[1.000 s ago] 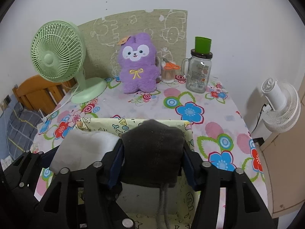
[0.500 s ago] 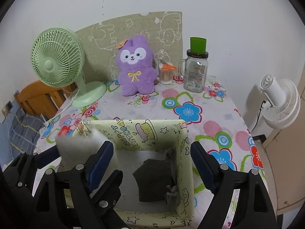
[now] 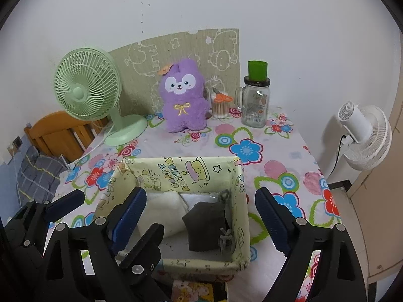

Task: Organize soft objects
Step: 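Open the left tool to drop the towel in the box while the right tool drops the grey cloth, then withdraw both open tools from the box toward the remaining items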

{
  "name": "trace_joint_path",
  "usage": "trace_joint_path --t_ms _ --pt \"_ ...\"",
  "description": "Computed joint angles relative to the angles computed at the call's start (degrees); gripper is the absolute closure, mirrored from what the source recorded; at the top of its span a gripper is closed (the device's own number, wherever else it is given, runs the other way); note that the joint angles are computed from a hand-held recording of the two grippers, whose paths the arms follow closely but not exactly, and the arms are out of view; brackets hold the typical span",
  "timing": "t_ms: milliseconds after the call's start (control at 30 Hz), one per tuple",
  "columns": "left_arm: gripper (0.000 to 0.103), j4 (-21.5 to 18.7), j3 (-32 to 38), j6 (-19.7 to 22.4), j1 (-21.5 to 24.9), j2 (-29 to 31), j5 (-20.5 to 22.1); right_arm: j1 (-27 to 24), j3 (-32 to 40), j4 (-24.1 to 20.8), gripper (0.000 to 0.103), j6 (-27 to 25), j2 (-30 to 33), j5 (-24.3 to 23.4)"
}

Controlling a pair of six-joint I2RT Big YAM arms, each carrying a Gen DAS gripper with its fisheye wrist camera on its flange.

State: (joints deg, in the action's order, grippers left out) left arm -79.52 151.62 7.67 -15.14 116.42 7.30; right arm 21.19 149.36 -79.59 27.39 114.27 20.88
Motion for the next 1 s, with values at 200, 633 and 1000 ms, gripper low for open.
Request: trace_joint_path --t_ms 200,633,1000 --pt "0.001 3.8 -7.5 0.0 0.0 -5.0 0.4 1.1 -4.0 1.5 0.012 0.3 -3.1 1.3" --pt "0.000 10.3 -20.8 0.3 0.1 -14.1 1.2 3.6 -12.7 4.6 0.011 0.5 -9.5 4.5" --pt "0.000 12.7 -28.0 1.0 0.2 -19.1 1.9 5.8 -19.4 7.0 0.005 1.6 -14.1 7.5"
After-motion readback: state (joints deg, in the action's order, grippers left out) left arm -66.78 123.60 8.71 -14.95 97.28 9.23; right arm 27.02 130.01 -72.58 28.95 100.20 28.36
